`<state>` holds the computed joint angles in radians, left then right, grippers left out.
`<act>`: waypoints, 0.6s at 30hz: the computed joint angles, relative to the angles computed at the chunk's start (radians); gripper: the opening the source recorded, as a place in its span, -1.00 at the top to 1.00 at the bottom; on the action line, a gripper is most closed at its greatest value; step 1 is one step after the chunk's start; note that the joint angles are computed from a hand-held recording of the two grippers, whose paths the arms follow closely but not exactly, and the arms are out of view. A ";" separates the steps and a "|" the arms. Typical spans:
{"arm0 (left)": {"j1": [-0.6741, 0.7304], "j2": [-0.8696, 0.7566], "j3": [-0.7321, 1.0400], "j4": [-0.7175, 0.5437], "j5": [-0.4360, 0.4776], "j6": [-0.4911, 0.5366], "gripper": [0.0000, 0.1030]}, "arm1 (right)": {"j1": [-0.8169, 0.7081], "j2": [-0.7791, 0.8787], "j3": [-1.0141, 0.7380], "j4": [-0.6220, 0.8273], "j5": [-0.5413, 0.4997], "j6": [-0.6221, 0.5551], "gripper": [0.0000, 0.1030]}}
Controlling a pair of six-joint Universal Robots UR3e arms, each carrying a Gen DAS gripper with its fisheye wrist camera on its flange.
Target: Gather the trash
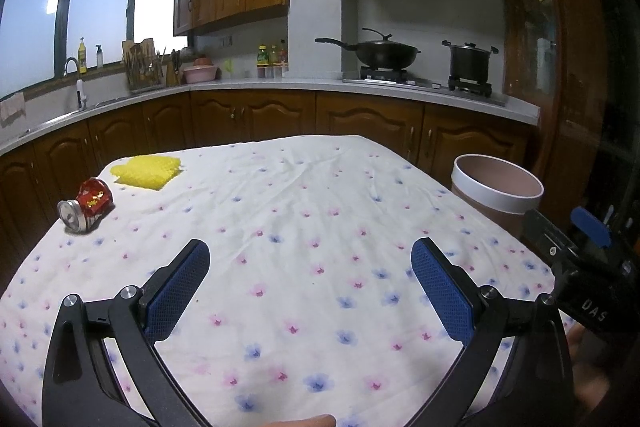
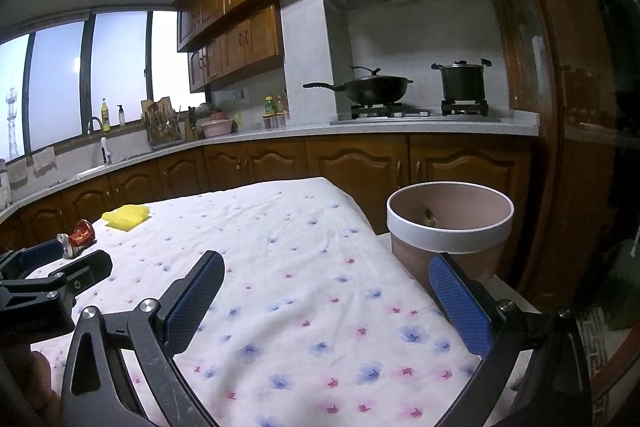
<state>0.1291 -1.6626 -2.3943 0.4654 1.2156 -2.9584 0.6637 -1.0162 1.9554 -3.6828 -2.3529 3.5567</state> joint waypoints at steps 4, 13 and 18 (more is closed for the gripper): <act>0.000 0.003 -0.007 0.012 0.002 0.000 -1.00 | 0.003 0.012 -0.006 -0.021 -0.004 -0.007 -1.00; -0.008 0.007 -0.018 0.033 0.011 -0.002 -1.00 | 0.013 0.017 -0.013 -0.024 -0.015 -0.001 -1.00; -0.009 0.010 -0.021 0.034 0.013 -0.001 -1.00 | 0.014 0.019 -0.014 -0.027 -0.015 -0.002 -1.00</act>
<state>0.1201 -1.6529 -2.4150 0.4996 1.2288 -2.9596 0.6781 -0.9973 1.9417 -3.7102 -2.3682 3.5546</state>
